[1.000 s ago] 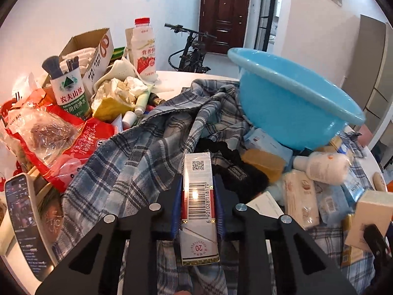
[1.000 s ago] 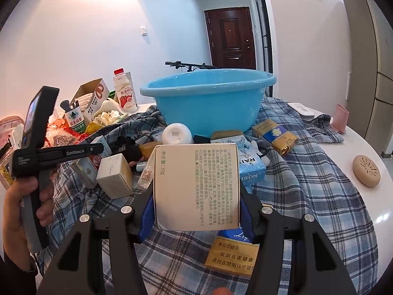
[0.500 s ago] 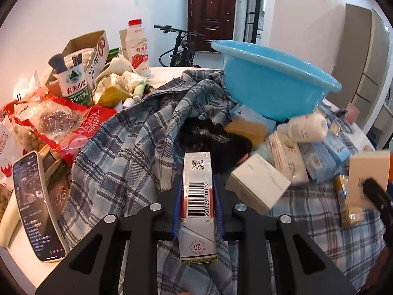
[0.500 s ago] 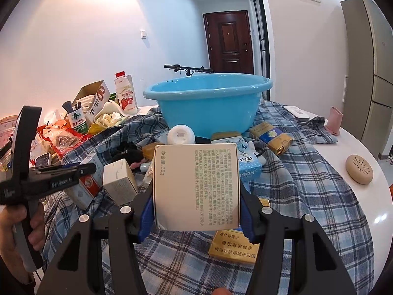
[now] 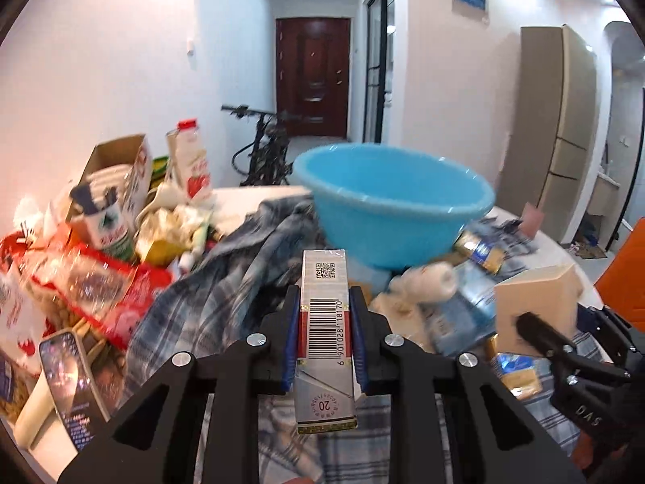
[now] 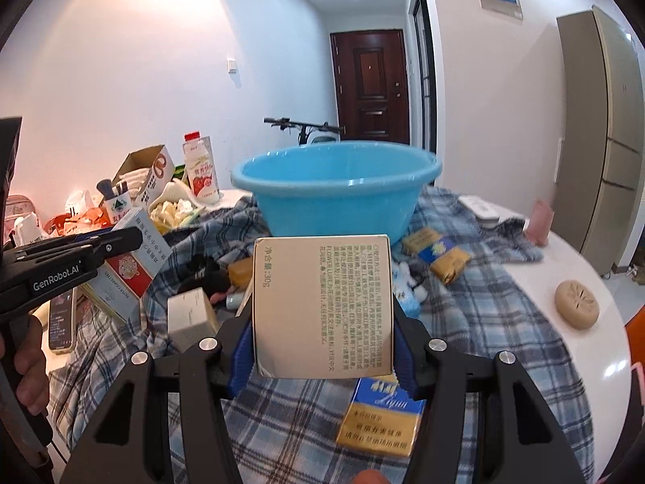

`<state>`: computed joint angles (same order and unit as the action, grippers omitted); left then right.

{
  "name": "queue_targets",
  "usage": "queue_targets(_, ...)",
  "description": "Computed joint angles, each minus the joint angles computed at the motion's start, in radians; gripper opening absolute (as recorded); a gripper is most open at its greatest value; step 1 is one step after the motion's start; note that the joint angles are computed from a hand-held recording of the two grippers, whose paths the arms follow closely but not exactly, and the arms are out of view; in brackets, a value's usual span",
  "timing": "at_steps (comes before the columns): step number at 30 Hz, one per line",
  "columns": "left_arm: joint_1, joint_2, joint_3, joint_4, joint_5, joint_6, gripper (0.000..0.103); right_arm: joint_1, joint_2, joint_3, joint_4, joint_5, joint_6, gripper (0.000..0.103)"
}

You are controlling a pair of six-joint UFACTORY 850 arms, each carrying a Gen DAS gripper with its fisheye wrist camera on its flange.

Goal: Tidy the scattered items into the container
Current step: 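Carry both boxes over the blue basin and open the right tool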

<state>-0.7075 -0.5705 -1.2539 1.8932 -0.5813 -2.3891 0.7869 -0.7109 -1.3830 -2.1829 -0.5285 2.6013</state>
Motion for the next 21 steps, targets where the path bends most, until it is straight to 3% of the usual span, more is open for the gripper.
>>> queue_targets(12, 0.018, -0.003, -0.108, 0.112, 0.048, 0.011, 0.021, -0.014, 0.003, -0.111, 0.131, -0.048, -0.218, 0.058)
queue_targets(17, 0.045, -0.064, -0.259, 0.049, 0.064, 0.145, 0.021, -0.032, -0.034, -0.246, 0.201, -0.058, -0.352, 0.058)
queue_targets(21, 0.079, -0.138, -0.409, -0.065, 0.11, 0.278, 0.021, -0.053, -0.126, -0.448, 0.343, -0.036, -0.574, 0.058)
